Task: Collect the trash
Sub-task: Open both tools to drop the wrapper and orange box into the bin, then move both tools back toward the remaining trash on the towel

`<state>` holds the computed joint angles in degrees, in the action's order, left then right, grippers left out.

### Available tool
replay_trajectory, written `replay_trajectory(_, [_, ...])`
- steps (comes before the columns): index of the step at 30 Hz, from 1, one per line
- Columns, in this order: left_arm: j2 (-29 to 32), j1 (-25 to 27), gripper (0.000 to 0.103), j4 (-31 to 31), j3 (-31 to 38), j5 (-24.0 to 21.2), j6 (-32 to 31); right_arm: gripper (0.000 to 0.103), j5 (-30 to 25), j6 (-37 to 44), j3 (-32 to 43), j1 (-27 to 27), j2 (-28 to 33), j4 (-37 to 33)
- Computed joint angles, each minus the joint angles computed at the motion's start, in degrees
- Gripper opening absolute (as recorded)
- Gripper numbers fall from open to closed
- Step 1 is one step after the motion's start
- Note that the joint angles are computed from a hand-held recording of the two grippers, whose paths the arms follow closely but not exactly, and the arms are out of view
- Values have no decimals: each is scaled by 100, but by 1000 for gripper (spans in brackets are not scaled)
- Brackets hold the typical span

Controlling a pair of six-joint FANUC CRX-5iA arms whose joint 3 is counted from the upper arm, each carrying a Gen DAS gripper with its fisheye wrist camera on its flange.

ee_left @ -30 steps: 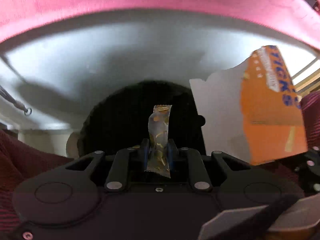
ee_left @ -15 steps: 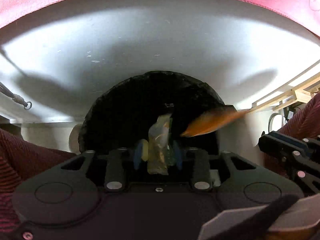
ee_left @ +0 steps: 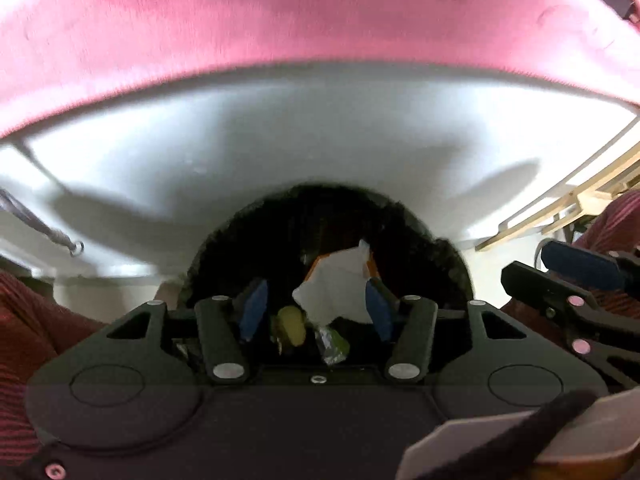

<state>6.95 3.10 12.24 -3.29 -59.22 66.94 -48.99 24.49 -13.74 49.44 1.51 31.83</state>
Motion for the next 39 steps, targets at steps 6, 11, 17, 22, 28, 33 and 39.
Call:
replay_trajectory(6, [-340,182,53,652,9,31,-750,62,-204,-253,4,-23,-174,736])
replay_trajectory(11, [-626,381,57,1514,-60,245,-1484,70,-178,-681,-128,-129,-358,1619])
replay_trajectory(17, [-611,363,59,2005,115,699,-1767,74,-4,-1159,-129,-393,-270,2489])
replay_trajectory(22, [-292,287,64,2282,412,1080,-1838,76,293,-1310,50,-677,-19,2768])
replay_trajectory(28, [428,215,65,2258,1118,1151,-1762,76,546,-1530,196,-914,217,2978])
replay_trajectory(33, [681,141,65,2444,1260,1323,-2049,77,710,-1523,421,-1089,448,3068])
replay_trajectory(39, [1143,25,65,2178,1798,1301,-2037,83,1311,-1437,703,-1423,674,3128])
